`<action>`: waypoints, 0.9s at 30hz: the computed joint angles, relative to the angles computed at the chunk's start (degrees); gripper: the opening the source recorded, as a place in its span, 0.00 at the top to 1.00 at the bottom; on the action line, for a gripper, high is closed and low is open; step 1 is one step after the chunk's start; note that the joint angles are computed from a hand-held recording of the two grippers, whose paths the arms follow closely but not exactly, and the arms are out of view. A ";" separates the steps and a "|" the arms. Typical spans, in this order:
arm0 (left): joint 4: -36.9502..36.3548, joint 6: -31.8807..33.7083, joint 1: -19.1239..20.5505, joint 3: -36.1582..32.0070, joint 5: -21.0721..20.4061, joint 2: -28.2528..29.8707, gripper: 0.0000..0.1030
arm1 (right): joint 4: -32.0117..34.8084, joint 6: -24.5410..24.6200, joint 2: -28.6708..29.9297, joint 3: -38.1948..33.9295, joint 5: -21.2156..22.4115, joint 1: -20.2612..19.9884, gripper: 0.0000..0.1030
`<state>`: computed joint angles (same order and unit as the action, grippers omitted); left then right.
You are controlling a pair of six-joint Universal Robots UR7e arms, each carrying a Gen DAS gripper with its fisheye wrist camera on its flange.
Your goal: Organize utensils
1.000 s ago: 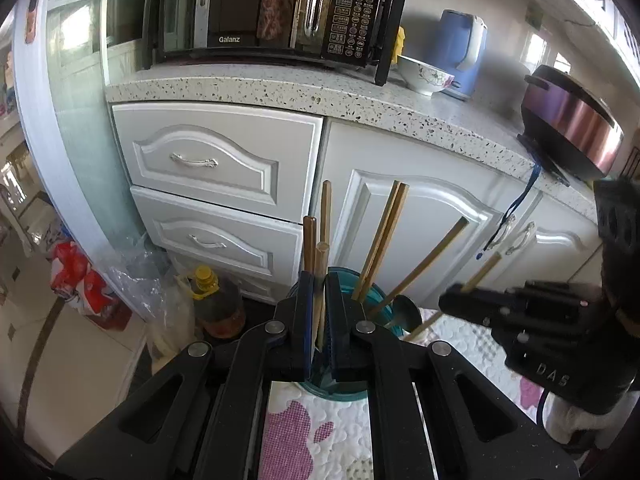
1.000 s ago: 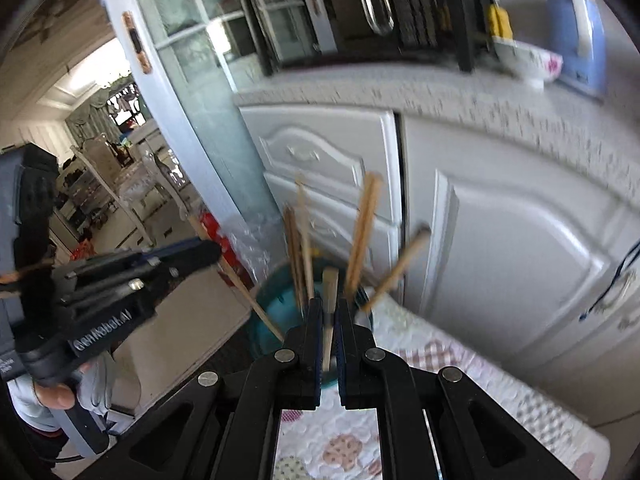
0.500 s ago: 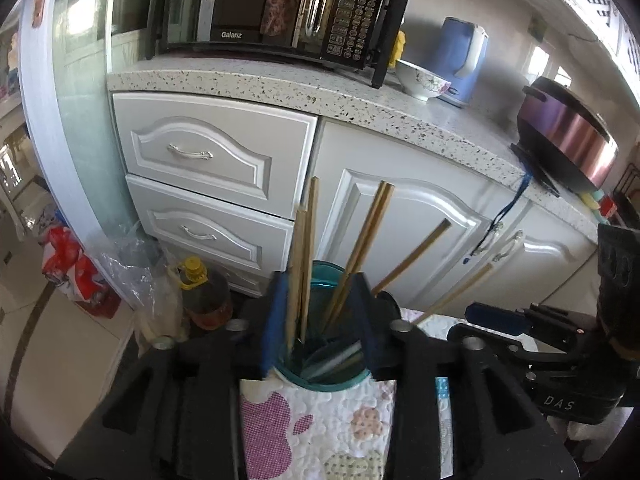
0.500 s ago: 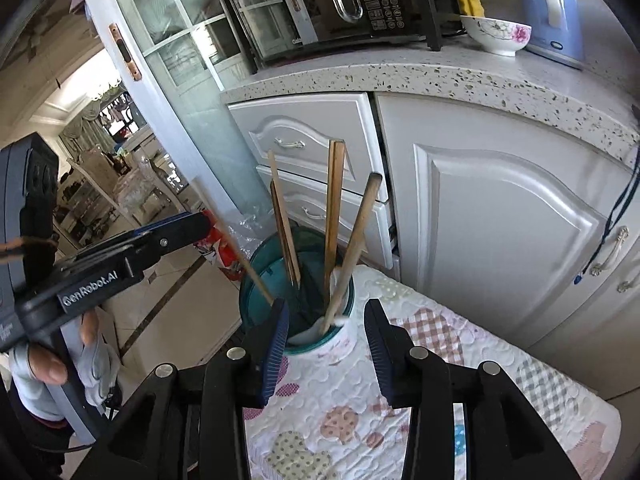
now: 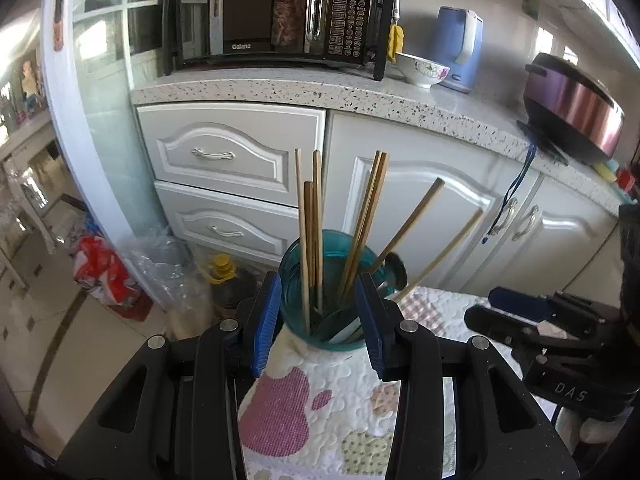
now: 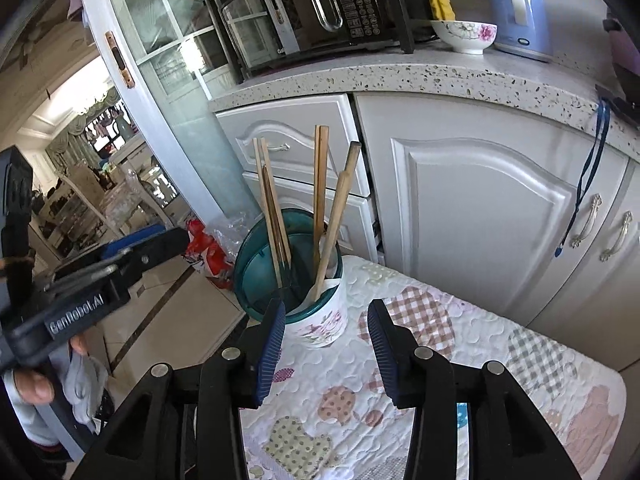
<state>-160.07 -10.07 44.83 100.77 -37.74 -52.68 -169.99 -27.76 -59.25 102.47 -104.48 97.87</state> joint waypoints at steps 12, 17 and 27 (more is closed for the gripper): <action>-4.12 -0.87 -2.91 4.90 4.47 -1.41 0.63 | -6.40 -0.48 -1.33 3.09 -0.89 1.53 0.59; -4.91 -1.21 -3.71 5.79 5.33 -1.99 0.63 | -8.21 -1.21 -1.56 3.89 -1.54 2.24 0.58; -7.39 -0.43 -4.78 6.81 7.36 -2.61 0.63 | -11.95 -3.57 -1.20 5.05 -3.15 3.64 0.46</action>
<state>-167.46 -10.50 40.05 107.58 -30.38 -55.29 -181.95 -31.33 -60.45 107.52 -107.62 101.51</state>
